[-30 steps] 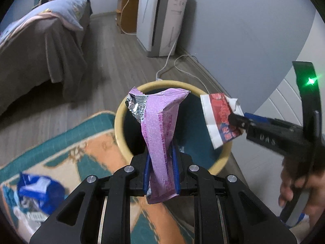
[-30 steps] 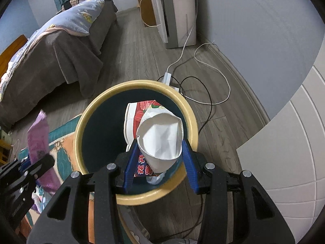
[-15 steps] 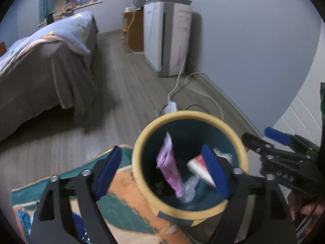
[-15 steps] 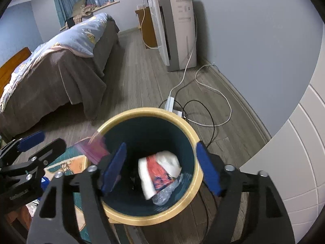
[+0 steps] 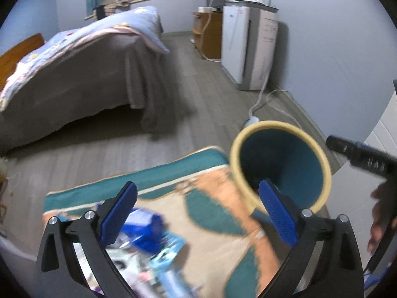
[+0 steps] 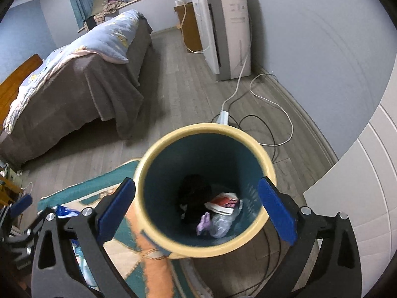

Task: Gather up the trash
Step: 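Move both tools back over the cushion toward the blue items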

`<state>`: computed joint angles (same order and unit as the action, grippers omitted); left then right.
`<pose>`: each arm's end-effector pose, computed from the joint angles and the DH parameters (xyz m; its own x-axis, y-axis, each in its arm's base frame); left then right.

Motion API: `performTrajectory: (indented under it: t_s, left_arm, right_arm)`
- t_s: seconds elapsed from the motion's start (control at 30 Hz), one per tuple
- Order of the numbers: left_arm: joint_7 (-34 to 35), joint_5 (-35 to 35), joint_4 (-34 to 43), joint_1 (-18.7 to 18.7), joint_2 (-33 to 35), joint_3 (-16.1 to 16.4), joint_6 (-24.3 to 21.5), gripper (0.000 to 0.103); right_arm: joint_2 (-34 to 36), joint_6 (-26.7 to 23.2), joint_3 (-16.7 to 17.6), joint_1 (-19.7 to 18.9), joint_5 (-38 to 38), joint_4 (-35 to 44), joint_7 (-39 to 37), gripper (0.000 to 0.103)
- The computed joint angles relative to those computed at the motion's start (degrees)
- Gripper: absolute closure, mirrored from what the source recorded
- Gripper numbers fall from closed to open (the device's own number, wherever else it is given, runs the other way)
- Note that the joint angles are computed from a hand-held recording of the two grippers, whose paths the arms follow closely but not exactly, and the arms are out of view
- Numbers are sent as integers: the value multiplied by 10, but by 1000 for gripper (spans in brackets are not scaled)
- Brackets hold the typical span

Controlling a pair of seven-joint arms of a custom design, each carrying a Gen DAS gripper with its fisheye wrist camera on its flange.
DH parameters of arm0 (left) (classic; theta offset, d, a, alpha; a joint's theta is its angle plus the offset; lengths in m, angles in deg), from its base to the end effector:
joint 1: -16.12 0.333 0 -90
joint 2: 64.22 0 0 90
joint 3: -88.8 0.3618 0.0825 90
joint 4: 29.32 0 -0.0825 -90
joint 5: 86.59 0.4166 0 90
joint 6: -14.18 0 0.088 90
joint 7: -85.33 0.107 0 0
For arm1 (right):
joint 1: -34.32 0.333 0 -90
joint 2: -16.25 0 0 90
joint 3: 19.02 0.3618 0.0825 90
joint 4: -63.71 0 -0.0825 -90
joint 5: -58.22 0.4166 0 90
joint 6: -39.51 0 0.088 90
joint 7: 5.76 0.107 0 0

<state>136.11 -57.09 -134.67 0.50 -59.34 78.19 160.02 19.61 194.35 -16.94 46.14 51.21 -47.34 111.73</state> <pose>0.5960 -0.2958 0.5836 -0.0897 -0.9952 -0.0383 -0.7433 0.0925 -0.6625 0.6333 0.1605 0.5677 -0.0728 -0.9771 -0.1999 -0.7625 0.1837 -0.6204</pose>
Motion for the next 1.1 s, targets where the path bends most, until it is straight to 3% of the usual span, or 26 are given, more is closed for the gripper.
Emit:
performTrajectory:
  t_s: [0.23,0.4,0.6,0.97,1.1]
  left_arm:
    - [-20,10,-107,40,-108,-10,-14,5]
    - [-41,-4,-176,85,-172,-25,-2,5]
    - [-40,-34,-230,131,-220,-39,7,5]
    - [-45,-34,-285,208,-280,-53,-26,5]
    - [-35,-29,-301,223,-290,-48,-24,5]
  right_arm:
    - [-10,-39,16,30,-66,13,50,6]
    - [-3,-69,33,55,-49,26,37,6]
    - [12,-87,47,84,-28,44,11,6]
    - [51,-184,55,149,-140,106,136,6]
    - [65,-201,60,165,-160,120,134,6]
